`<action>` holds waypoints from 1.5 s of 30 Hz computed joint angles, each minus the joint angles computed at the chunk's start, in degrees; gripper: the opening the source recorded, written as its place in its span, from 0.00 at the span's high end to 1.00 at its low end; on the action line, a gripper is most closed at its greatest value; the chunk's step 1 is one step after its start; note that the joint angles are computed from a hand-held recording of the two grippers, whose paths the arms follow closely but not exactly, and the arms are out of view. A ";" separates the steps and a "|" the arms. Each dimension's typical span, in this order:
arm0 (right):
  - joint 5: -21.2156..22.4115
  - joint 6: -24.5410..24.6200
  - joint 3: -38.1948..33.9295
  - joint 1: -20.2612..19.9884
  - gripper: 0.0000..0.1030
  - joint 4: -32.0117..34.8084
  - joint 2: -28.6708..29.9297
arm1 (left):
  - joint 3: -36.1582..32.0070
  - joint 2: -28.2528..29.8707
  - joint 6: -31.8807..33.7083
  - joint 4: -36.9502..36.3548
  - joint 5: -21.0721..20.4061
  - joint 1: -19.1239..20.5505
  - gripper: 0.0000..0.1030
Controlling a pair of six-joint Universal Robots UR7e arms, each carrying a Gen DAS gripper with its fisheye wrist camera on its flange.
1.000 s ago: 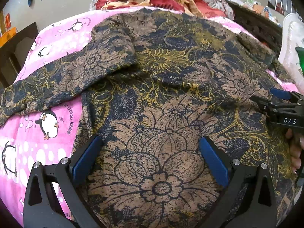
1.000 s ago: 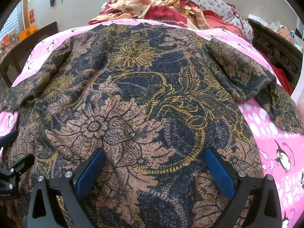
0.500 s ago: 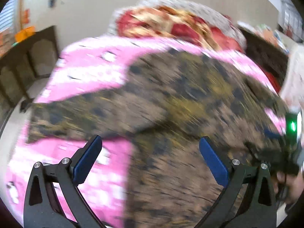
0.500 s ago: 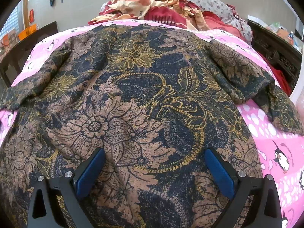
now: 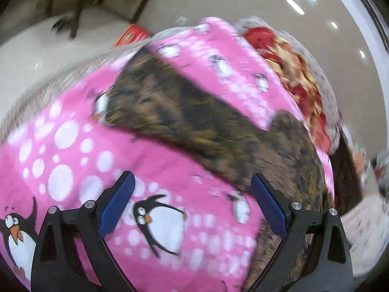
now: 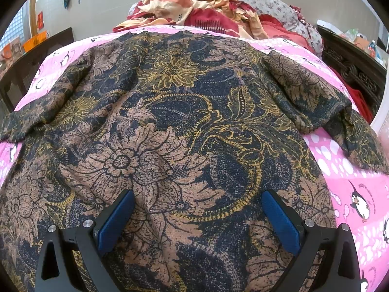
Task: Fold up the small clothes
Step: 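Grasp the garment's side edge with the left gripper, fold it across, release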
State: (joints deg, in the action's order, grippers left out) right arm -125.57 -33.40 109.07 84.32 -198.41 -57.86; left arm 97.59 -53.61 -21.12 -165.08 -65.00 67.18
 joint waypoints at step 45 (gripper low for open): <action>0.22 0.57 -0.20 0.04 0.00 0.19 0.09 | -20.63 7.30 21.03 -4.27 7.59 -9.87 0.95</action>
